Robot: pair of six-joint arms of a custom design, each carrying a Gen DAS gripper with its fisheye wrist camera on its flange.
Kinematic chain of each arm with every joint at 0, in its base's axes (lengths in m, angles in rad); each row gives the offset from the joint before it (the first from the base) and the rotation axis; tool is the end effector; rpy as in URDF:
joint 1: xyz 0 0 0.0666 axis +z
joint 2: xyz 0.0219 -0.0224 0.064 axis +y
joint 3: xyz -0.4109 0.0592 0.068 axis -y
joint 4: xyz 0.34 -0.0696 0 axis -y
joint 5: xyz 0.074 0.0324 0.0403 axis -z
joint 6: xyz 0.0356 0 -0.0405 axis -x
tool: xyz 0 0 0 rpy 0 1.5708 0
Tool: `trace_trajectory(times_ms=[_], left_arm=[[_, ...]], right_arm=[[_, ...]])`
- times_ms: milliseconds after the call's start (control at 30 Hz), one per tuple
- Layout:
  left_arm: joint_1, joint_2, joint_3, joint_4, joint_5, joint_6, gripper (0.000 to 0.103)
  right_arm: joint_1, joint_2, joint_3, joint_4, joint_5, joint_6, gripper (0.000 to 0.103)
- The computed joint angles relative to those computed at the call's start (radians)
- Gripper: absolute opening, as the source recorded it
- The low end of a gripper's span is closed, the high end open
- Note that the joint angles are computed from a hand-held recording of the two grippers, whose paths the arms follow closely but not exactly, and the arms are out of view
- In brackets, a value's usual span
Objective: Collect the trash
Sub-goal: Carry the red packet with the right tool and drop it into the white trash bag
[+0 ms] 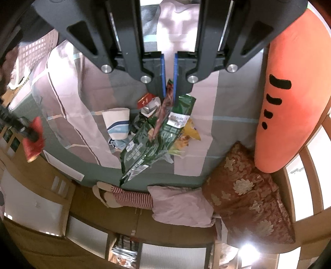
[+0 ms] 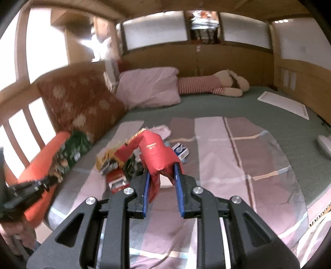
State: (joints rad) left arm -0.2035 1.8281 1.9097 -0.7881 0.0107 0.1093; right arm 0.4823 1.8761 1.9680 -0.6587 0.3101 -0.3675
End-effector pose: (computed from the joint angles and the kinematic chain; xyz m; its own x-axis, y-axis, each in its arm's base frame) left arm 0.6015 -0.1249 0.4671 -0.6549 0.0238 -0.7553 0.1395 0.9861 -0.0899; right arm 0.5720 0.2867 0.4752 -0.5207 0.1136 -0.8462 -0.0285 0.9882 0.1502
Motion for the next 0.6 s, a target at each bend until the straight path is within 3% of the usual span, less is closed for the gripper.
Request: trace_trajectory(times_ms=[100,233,333,467,567,600], left_arm=[[0.002,-0.001,-0.004,0.008,0.027,0.001,0.007],[-0.005,0.0,-0.006,0.011,0.069,-0.014,0.007],[-0.025,0.001,-0.002,0.014,0.082,-0.045,0.007],[-0.081,0.005,0.018,0.014,0.12,-0.124,0.007],[-0.137,0.017,0.056,-0.028,0.159,-0.16,0.006],[-0.155,0.027,0.082,-0.053,0.178,-0.163,0.006]], right_arm=[[-0.019,-0.136,-0.17,0.083,0.068,-0.022,0.022],[-0.066,-0.317,-0.389,0.091,0.17,-0.061,0.023],[-0.112,-0.457,-0.557,0.016,0.28,-0.133,0.024],[-0.171,-0.56,-0.697,-0.101,0.357,-0.243,0.027],[-0.227,-0.599,-0.783,-0.154,0.323,-0.33,0.041],[-0.239,-0.6,-0.803,-0.172,0.31,-0.348,0.053]])
